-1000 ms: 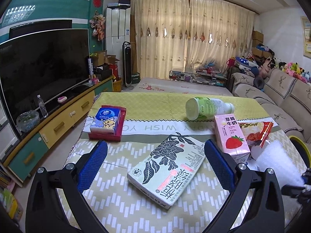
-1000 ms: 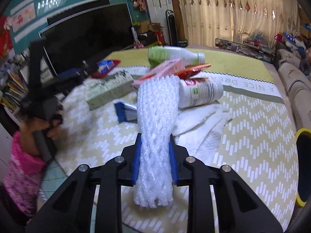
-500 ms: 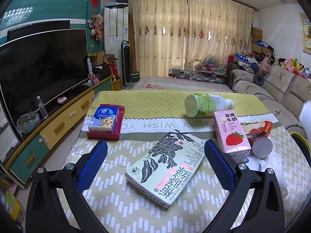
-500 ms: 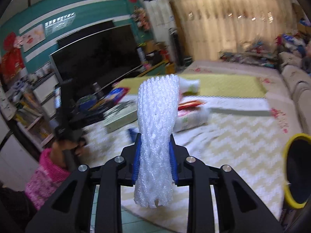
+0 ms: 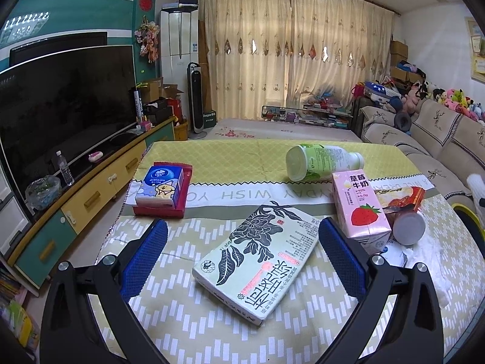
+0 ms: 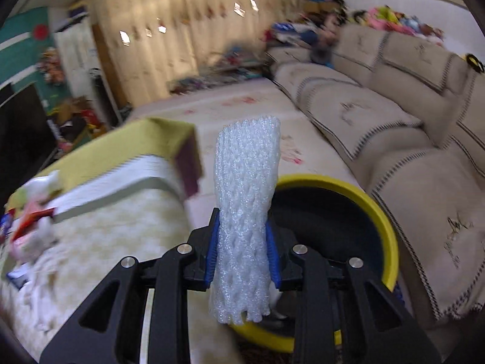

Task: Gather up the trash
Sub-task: 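Carry the foam net with the right tool over the bin and release, then reach the left tool to the white tissue and grasp it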

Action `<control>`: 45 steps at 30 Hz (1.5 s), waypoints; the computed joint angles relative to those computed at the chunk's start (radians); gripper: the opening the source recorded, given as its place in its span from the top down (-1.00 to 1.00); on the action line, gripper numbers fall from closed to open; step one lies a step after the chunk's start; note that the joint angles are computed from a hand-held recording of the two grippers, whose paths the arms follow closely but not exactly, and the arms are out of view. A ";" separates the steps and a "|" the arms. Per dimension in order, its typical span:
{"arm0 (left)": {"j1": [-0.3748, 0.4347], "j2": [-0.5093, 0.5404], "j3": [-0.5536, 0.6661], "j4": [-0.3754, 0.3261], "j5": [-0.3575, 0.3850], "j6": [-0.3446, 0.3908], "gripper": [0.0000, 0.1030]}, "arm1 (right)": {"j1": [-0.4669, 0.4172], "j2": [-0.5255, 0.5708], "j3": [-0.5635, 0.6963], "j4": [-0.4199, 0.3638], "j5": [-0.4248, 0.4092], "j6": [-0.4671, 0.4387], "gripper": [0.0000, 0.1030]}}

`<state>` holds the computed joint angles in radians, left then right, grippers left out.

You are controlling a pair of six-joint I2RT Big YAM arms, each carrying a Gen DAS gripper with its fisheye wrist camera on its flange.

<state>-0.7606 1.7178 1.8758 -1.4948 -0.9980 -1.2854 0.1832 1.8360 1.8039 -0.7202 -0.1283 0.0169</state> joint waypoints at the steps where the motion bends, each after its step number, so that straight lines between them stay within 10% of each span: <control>1: 0.001 0.001 0.001 -0.001 0.002 0.001 -0.91 | -0.008 0.024 0.025 -0.016 0.022 0.005 0.47; 5: 0.005 0.004 0.001 -0.004 0.006 0.004 -0.91 | -0.027 0.070 0.064 -0.032 0.050 0.010 0.37; 12: 0.009 0.006 0.000 0.003 0.012 0.016 -0.91 | -0.028 0.060 0.017 0.038 0.111 0.025 -0.37; 28: 0.001 0.015 0.017 0.001 0.004 0.039 -0.91 | 0.081 -0.174 -0.296 0.311 0.029 0.019 -0.56; 40: -0.022 0.054 0.104 0.338 0.164 0.417 -0.91 | 0.132 -0.187 -0.318 0.345 0.105 -0.036 -0.64; 45: -0.006 0.222 0.367 0.272 0.313 0.536 -0.70 | 0.118 -0.180 -0.307 0.328 0.088 -0.010 -0.64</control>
<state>-0.7665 1.9399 2.2423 -1.2230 -0.6848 -0.7498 0.3011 1.6563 1.4968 -0.3926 -0.0406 0.0072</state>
